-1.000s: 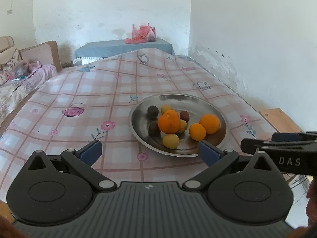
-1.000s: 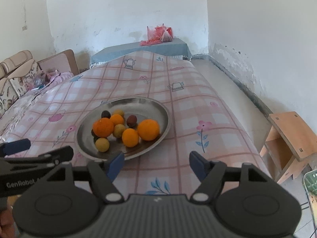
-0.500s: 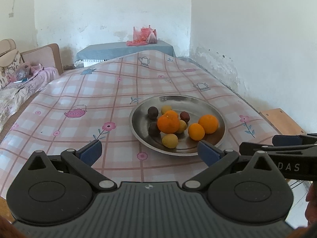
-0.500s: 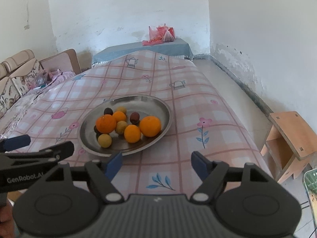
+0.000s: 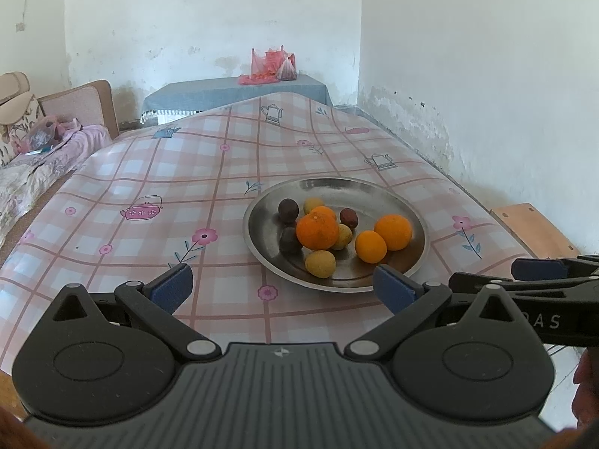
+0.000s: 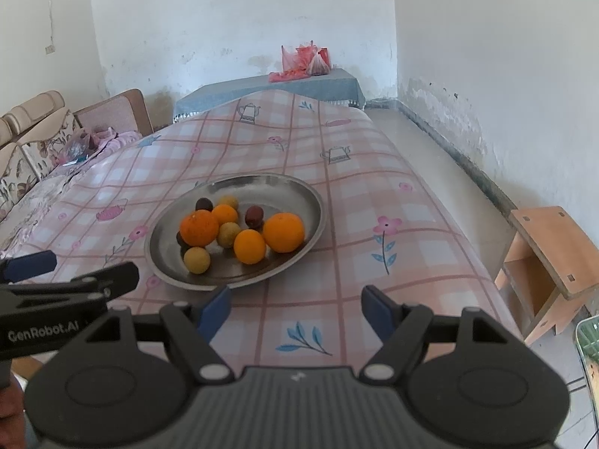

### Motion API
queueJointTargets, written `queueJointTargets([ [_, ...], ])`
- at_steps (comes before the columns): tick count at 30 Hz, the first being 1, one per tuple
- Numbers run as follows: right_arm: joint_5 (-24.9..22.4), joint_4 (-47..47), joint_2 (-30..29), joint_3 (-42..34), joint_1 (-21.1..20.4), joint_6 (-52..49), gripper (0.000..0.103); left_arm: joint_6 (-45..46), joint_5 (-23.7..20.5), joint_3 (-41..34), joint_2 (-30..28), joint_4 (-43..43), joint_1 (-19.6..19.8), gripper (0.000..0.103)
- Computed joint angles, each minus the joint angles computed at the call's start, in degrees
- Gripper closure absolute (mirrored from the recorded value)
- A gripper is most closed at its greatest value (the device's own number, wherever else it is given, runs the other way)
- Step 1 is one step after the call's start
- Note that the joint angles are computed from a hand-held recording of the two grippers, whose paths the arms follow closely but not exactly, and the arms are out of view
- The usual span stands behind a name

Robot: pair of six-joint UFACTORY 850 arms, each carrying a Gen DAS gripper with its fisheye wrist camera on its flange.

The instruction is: Organize fruits

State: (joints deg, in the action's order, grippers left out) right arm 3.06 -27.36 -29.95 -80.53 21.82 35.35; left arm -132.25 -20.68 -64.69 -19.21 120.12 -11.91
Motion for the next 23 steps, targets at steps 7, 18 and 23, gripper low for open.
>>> queueJointTargets([
  [7,-0.1,0.4,0.0,0.0,0.0,-0.4,0.027,-0.1,0.4,-0.1,0.0,0.1,0.1,0.000],
  [18,-0.1,-0.1,-0.1,0.1,0.0,0.1,0.027,-1.5,1.0,-0.1,0.0,1.6,0.4,0.000],
  [23,-0.1,0.0,0.0,0.2,0.0,0.0,0.027,-0.2,1.2,-0.4,-0.2,0.1,0.4,0.000],
])
